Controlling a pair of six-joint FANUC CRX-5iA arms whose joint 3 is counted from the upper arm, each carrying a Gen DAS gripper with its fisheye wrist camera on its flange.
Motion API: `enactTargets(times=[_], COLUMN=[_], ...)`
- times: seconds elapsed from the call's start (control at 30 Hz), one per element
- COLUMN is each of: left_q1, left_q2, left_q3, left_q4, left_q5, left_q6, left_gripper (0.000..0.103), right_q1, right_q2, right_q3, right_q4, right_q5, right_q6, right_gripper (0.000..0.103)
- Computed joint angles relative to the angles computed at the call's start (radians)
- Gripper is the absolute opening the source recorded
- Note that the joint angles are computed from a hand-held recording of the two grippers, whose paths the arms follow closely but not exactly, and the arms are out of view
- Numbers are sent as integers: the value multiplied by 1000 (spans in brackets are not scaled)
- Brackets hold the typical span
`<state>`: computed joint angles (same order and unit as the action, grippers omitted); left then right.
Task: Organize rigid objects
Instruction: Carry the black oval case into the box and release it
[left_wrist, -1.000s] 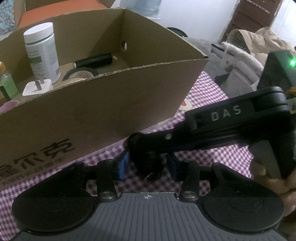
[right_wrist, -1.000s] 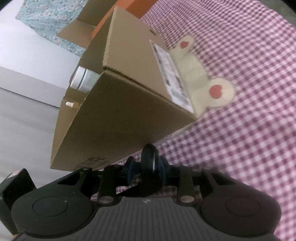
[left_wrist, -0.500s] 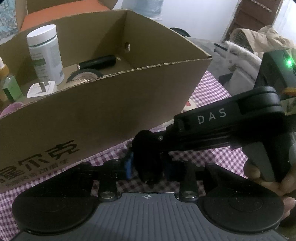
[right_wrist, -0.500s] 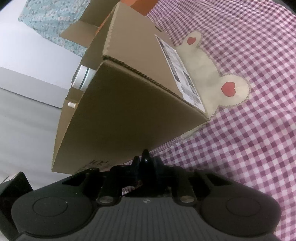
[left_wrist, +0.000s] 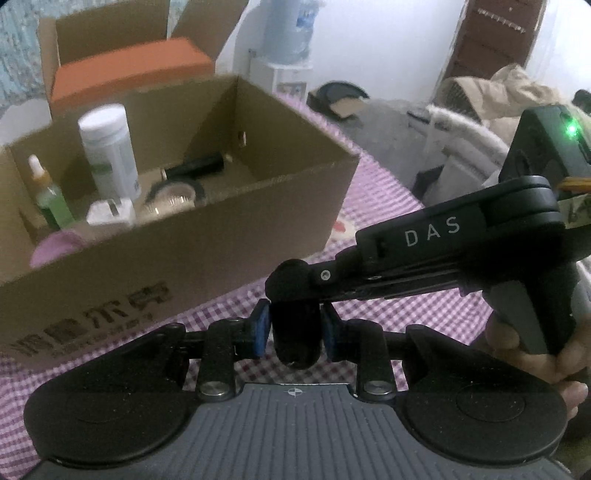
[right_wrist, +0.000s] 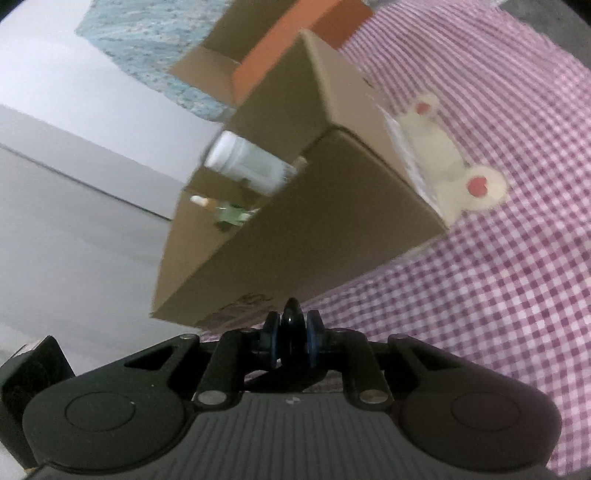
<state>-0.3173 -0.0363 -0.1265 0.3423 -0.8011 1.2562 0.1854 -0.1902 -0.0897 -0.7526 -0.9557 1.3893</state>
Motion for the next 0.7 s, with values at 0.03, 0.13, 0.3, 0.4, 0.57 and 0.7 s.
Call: enactTargets(times=[0.03,0.13,0.3,0.4,0.57,0.7], left_q1=[1,3,5,9,34,36], left_q2=[-13,-41,-46,-13,99,195], left_q3=[-6,-5,35,84,193,289], left_q4=[4,3,-7,0,57,44], left_q5=[8,28,62,67,22,-25], left_q6=[-4,-6,-14,-22,-36,-4], left_gripper=[28,28,28,28,28,28], right_q1=[2,8,10,6,-18,-48], right_q2=[-11,-33,-25,0,105,218], right_q3=[3,23,99,153,284,397], right_q4=[1,6,16,23,37,44], right_q5=[-1,-4,-15,-26,-77,-147], right_q6=[5,20,57,75,68,56], right_gripper=[17,17,17,17,17,17])
